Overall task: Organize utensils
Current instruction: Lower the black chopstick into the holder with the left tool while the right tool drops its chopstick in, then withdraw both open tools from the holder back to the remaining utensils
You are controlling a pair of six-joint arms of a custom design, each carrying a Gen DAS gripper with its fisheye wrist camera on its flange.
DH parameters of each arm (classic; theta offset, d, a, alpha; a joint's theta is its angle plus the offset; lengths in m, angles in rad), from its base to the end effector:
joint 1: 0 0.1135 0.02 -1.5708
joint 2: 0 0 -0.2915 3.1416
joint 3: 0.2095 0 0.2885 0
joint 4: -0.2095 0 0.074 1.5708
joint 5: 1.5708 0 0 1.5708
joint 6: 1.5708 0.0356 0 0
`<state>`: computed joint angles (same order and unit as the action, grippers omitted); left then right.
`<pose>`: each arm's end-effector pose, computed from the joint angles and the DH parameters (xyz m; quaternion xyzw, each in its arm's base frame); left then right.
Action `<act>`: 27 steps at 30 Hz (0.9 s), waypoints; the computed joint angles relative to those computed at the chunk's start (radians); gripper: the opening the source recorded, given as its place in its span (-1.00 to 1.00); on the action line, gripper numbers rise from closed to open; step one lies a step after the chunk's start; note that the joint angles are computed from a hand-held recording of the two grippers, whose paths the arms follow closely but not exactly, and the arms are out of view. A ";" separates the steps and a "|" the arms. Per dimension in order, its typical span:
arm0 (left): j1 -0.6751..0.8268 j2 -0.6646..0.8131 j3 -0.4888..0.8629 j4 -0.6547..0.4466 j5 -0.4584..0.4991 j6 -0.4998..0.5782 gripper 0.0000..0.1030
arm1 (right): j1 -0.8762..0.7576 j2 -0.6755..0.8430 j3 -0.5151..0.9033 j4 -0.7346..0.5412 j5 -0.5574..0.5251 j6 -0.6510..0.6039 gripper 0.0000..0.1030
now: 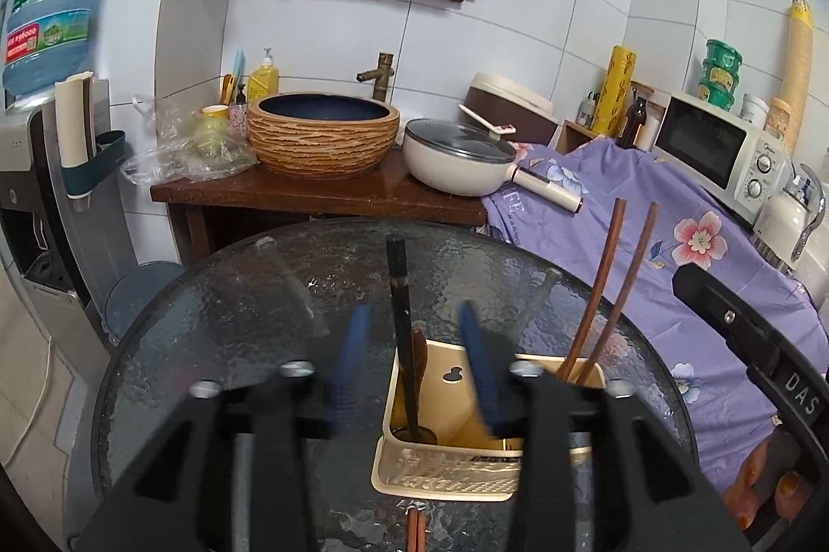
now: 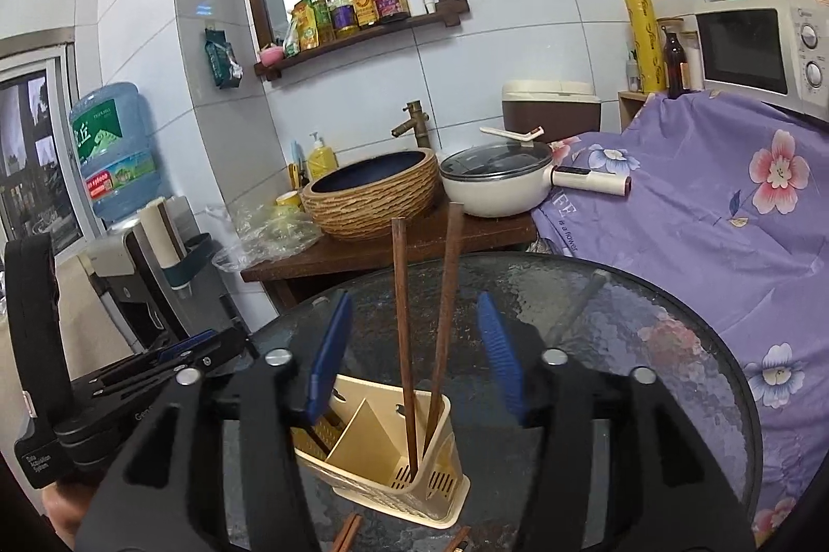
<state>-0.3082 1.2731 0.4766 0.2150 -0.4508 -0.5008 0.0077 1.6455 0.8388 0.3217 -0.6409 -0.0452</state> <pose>0.2556 -0.0651 0.1741 -0.1881 0.8437 -0.0013 0.5028 0.3709 0.0241 0.1942 -0.1842 0.8080 0.2605 0.4953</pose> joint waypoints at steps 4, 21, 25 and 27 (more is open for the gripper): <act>-0.058 -0.076 -0.061 0.006 -0.076 0.006 0.44 | -0.029 -0.047 -0.059 -0.017 -0.014 -0.043 0.21; -0.202 -0.104 -0.340 0.069 -0.111 -0.188 0.78 | -0.148 0.104 -0.210 -0.140 -0.019 -0.319 0.30; -0.218 0.013 -0.371 0.154 -0.094 -0.229 0.78 | -0.163 0.153 -0.224 -0.125 -0.009 -0.327 0.30; -0.218 0.068 -0.385 0.205 -0.077 -0.245 0.78 | -0.169 0.170 -0.235 -0.117 -0.004 -0.335 0.31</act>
<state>-0.5267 1.3412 0.0916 0.4201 -0.5278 -0.7458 -0.1610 1.8160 0.6038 0.2052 -0.6452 -0.3804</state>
